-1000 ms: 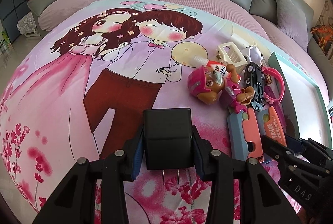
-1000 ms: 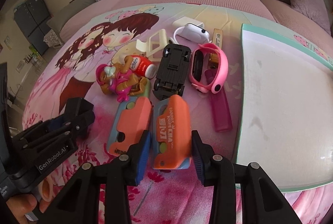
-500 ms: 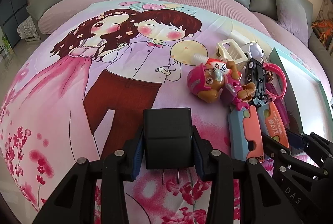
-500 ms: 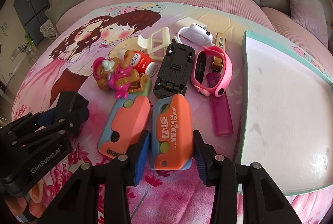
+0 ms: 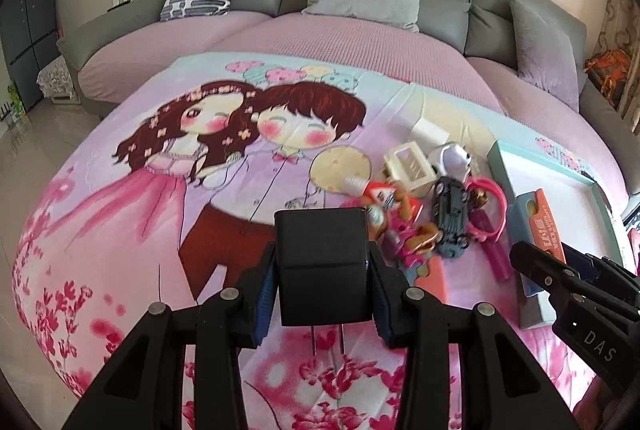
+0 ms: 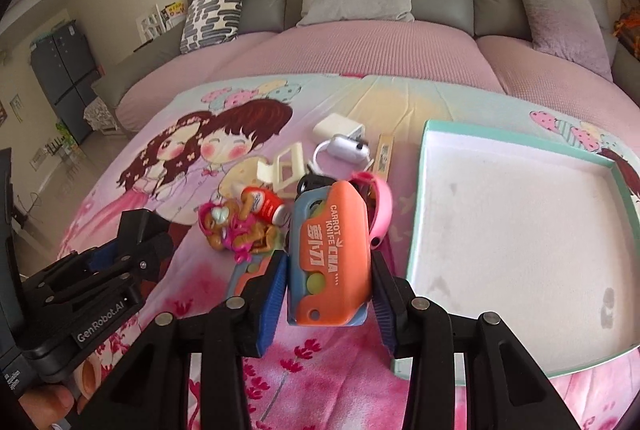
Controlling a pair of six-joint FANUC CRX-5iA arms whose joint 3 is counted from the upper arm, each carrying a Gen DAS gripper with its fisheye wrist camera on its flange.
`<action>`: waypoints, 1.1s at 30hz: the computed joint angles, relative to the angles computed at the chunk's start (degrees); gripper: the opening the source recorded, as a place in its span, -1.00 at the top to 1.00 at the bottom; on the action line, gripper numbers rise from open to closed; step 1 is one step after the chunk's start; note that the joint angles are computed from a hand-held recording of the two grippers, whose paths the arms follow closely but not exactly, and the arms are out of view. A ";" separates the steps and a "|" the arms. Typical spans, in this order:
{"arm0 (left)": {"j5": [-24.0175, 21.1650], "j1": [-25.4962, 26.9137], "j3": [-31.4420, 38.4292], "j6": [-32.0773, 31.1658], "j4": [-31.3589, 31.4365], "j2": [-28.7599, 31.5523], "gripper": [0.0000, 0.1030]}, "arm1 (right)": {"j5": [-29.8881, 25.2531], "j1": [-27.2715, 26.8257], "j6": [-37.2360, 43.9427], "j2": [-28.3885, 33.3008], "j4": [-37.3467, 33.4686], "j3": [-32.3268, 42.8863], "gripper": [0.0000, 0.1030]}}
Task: Organize rigid objects
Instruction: 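Close the left tool on the black charger while the right tool grasps the orange carrot knife, then carry the charger into the tray with the left tool while the right tool carries the carrot knife in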
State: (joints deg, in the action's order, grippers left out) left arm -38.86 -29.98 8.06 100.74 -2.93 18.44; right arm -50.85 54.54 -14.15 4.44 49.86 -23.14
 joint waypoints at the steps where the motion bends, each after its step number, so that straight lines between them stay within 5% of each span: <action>1: 0.15 -0.50 1.06 -0.56 -0.16 0.19 0.17 | -0.50 -0.35 -0.91 -0.85 0.79 -0.46 0.17; 13: -3.87 -9.36 18.37 -11.05 4.35 11.05 0.17 | -9.93 -3.99 -14.22 -12.13 1.91 -10.62 0.16; 23: -13.73 -14.49 35.43 -10.18 3.24 22.37 0.17 | -22.06 -3.44 -17.21 -18.01 -5.69 -15.27 0.16; 33: -21.06 -16.88 48.40 -6.59 1.91 31.69 0.17 | -23.13 -4.54 -16.20 -17.53 -8.05 -15.15 0.16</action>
State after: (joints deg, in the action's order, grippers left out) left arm -59.92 -46.86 56.46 94.16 -1.02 50.13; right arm -73.98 50.00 -30.36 -13.09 41.81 -38.29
